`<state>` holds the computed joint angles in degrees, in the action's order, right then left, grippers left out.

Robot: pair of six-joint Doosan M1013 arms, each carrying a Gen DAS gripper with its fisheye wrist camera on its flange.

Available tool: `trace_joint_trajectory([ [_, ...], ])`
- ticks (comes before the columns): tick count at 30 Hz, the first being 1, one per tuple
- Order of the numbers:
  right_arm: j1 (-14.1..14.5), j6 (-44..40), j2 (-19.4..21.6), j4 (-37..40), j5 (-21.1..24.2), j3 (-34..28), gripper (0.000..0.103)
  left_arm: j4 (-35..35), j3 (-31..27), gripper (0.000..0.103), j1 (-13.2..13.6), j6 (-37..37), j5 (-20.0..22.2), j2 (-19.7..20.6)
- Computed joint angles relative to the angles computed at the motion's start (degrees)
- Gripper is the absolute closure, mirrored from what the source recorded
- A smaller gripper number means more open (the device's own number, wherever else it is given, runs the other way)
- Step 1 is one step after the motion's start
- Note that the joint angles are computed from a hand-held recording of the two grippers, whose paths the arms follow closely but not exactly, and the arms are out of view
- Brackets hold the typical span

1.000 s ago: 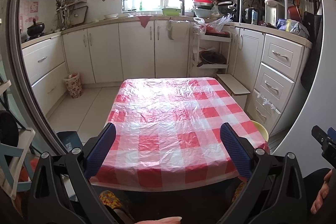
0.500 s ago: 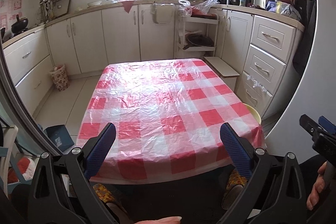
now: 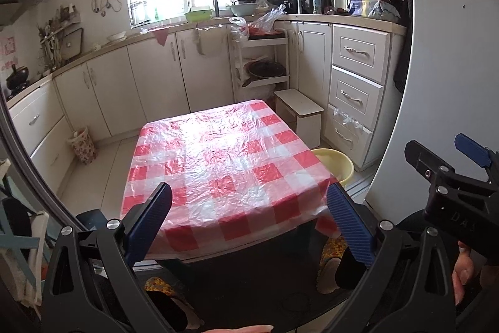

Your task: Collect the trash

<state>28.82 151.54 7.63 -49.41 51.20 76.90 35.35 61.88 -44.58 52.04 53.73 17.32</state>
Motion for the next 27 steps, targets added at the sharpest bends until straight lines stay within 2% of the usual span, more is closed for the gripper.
trace_joint_trajectory([
  [14, 3.5, 7.2, -4.2, -10.4, -0.3, 3.8, 0.007, 5.9, 3.2, 0.008, -4.0, -4.3, 1.0, -4.6],
  [27, 5.7, 11.1, -5.4, -15.5, 0.9, 5.3, 0.007, 9.1, 4.7, 0.008, -5.2, -6.7, 0.6, -6.5],
])
